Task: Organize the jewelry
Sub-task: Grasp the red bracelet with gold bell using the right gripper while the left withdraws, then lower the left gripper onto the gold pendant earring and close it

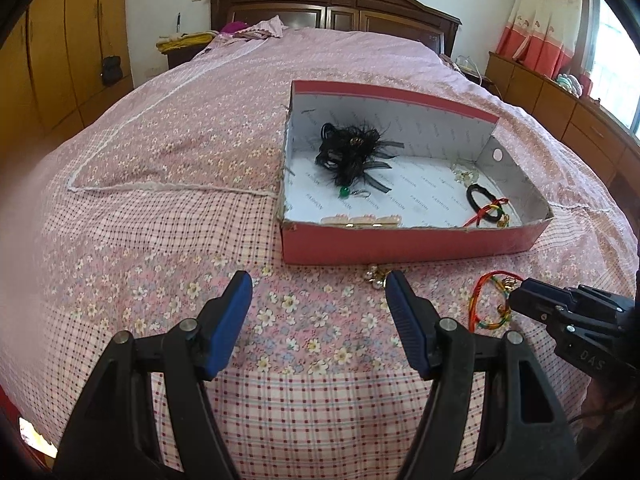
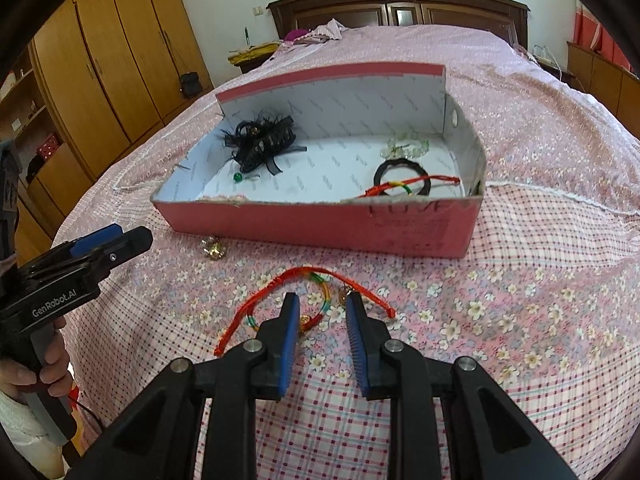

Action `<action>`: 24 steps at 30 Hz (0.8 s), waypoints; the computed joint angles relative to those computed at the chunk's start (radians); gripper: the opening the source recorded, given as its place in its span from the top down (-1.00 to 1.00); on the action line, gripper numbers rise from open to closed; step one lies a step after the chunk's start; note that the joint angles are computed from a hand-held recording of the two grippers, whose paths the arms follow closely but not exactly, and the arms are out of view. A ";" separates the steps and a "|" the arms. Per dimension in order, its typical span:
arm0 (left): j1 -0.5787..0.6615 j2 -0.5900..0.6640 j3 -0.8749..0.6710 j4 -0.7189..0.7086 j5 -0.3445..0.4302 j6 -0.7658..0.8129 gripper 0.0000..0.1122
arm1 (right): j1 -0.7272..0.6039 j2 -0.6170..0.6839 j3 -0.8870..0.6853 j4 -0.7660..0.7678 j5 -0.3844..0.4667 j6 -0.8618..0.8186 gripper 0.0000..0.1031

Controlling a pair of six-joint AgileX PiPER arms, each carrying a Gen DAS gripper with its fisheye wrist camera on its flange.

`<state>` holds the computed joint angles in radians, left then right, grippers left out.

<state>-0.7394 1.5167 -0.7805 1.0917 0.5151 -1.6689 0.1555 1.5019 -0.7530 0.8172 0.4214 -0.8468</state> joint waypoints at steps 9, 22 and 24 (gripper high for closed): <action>0.018 0.012 0.024 0.021 -0.019 -0.031 -0.10 | 0.016 0.050 -0.002 0.006 -0.030 -0.003 0.49; 0.028 0.000 0.043 0.027 -0.026 -0.043 -0.10 | 0.021 0.059 0.011 0.070 -0.054 -0.080 0.89; 0.027 -0.002 0.043 0.026 -0.021 -0.042 -0.10 | 0.016 0.053 0.012 0.084 -0.048 -0.096 0.91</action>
<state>-0.7127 1.5143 -0.7373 1.1179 0.4945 -1.7109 0.1711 1.5553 -0.7408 0.9015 0.3733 -0.9433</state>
